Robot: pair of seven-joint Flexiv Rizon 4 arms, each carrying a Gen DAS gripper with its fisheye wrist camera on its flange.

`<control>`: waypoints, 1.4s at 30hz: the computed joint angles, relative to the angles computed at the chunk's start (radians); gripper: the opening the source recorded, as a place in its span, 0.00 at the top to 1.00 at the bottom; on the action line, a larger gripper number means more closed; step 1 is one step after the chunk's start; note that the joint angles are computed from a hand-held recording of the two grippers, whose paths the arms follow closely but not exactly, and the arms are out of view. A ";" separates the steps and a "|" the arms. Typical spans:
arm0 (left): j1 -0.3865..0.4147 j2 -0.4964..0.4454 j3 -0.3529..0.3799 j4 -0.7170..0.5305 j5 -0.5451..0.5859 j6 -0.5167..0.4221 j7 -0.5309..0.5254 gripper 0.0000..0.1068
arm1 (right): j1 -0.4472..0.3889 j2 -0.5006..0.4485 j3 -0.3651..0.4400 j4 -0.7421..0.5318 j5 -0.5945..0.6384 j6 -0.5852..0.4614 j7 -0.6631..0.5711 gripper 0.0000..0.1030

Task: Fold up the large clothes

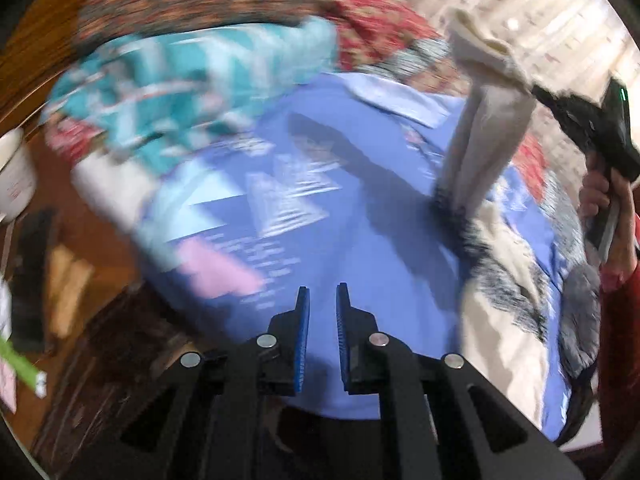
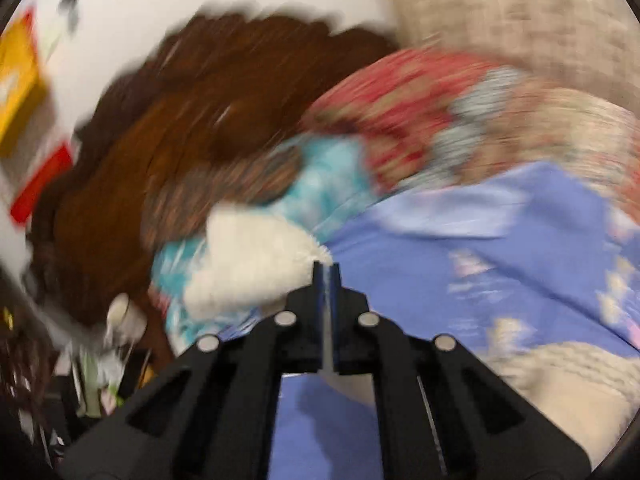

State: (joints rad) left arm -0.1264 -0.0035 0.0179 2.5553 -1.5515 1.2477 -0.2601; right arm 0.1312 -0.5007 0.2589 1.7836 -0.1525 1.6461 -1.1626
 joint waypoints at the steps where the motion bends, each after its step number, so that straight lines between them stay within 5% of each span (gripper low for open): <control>1: -0.016 -0.007 -0.020 -0.014 0.005 0.007 -0.015 0.66 | -0.043 0.035 -0.002 0.061 0.025 0.040 -0.001 0.97; 4: -0.098 -0.066 -0.092 -0.093 0.015 0.054 -0.048 0.66 | -0.125 0.118 -0.077 0.264 0.098 0.178 0.007 0.97; 6: -0.213 -0.129 -0.044 -0.167 0.033 0.058 -0.069 0.66 | -0.134 0.136 -0.139 0.380 0.207 0.247 -0.062 0.97; 8: -0.286 -0.225 -0.038 -0.270 0.100 0.049 -0.131 0.66 | -0.245 0.096 -0.115 0.495 0.164 0.309 -0.012 0.97; 10: -0.247 -0.340 -0.109 -0.390 0.288 0.029 -0.269 0.66 | -0.384 0.036 -0.085 0.574 -0.031 0.280 0.129 0.86; 11: -0.231 -0.382 -0.128 -0.433 0.360 0.022 -0.319 0.66 | -0.454 0.014 -0.059 0.600 -0.098 0.246 0.157 0.66; 16: -0.233 -0.675 -0.090 -0.798 0.844 -0.141 -0.738 0.66 | -0.701 -0.018 0.030 0.712 -0.168 0.413 0.169 0.54; 18: -0.248 -0.752 -0.062 -0.901 0.905 -0.188 -0.821 0.66 | -0.720 0.001 -0.002 0.721 -0.186 0.464 0.186 0.43; 20: -0.205 -0.811 -0.116 -0.963 0.885 -0.230 -0.858 0.66 | -0.765 -0.011 0.006 0.696 -0.258 0.489 0.237 0.43; 22: -0.168 -0.830 -0.193 -0.955 0.849 -0.152 -0.834 0.66 | -0.825 -0.032 0.026 0.650 -0.366 0.489 0.311 0.43; 26: -0.120 -0.826 -0.320 -0.909 0.853 0.023 -0.740 0.80 | -0.759 -0.082 -0.006 0.528 -0.423 0.427 0.350 0.43; 29: -0.078 -0.819 -0.398 -0.903 0.871 0.118 -0.703 0.80 | -0.777 -0.142 0.016 0.419 -0.599 0.304 0.396 0.95; 35: -0.019 -0.799 -0.474 -0.897 0.930 0.215 -0.720 0.80 | -0.471 0.004 -0.234 0.653 -0.160 0.768 0.096 0.94; 38: 0.019 -0.790 -0.509 -0.878 0.973 0.156 -0.711 0.80 | -0.427 -0.005 -0.290 0.736 -0.121 0.681 0.021 0.85; 40: 0.012 -0.785 -0.479 -0.869 1.005 0.117 -0.718 0.80 | -0.519 -0.015 -0.245 0.748 -0.205 0.515 0.062 0.61; 42: -0.019 -0.785 -0.421 -0.876 1.040 0.070 -0.739 0.78 | -0.642 -0.043 -0.227 0.758 -0.375 0.520 0.198 0.55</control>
State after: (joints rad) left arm -0.1453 -0.7888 -0.4034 1.6796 -0.5115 1.3176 -0.9995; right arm -0.5105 -0.5434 0.0316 2.5418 -0.5276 2.1657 -0.9641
